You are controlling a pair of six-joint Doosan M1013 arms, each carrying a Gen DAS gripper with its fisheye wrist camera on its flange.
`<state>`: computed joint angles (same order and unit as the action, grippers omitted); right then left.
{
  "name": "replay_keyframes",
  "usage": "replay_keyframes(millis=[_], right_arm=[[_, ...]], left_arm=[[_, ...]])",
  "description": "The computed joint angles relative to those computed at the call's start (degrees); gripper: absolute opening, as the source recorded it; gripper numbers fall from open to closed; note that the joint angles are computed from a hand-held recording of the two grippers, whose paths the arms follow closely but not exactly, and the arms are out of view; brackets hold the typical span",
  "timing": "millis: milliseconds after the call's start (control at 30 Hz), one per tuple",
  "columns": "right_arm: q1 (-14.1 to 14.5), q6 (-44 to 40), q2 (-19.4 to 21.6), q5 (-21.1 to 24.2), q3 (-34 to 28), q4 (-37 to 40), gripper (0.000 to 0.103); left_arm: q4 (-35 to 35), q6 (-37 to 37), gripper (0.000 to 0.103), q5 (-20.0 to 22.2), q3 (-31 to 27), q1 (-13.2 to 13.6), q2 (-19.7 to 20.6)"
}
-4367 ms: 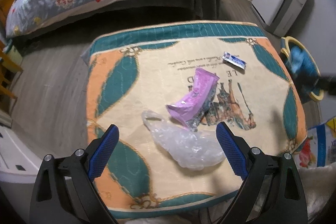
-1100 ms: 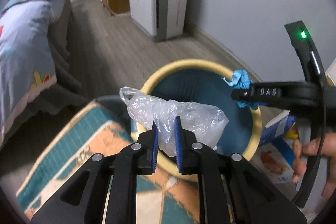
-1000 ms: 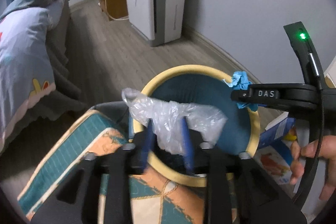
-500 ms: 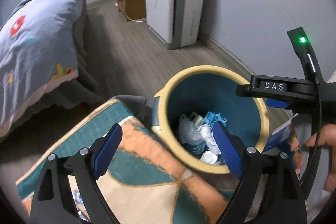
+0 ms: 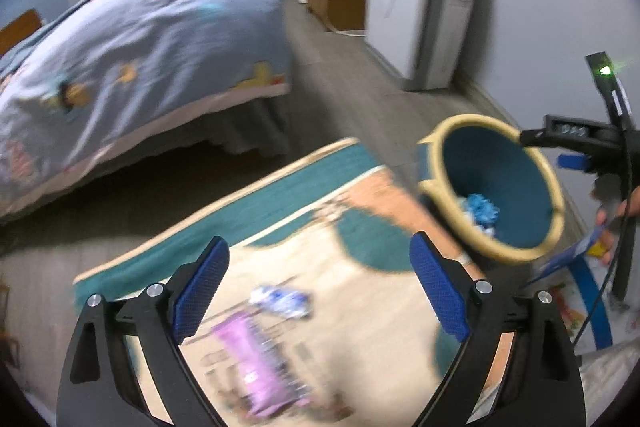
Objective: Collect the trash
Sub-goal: 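Move both tools back over the cushion toward the purple packet and blue box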
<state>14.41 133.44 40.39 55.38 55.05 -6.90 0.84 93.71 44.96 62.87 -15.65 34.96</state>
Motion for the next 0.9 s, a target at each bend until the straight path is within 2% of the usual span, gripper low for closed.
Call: replay_keyframes(millis=[233,433,600,800,900], right_arm=[[1.90,-3.71,1.16,0.22,-3.04,-1.66,0.097],[3.89,-9.89,3.16,3.04,-6.64,-0.88,0.097],[5.17,-14.05,4.52,4.44,-8.94,0.18,0.097],[6.09,-17.11,6.23,6.53,-11.51,1.74,0.097],[6.42,-18.97,7.07,7.74,-12.85,1.66,0.097]], left_arm=[[4.79,-6.40,0.092,-1.49,5.50,2.50,-3.57],[2.81,-9.81,0.092,-0.60,6.86,4.48,-3.97],[-0.04,-11.00,0.093,1.51,7.23,5.73,-3.46],[-2.97,-13.91,0.093,7.61,5.94,6.69,-0.92],[-3.41,-13.77,0.093,9.13,5.28,6.59,0.10]])
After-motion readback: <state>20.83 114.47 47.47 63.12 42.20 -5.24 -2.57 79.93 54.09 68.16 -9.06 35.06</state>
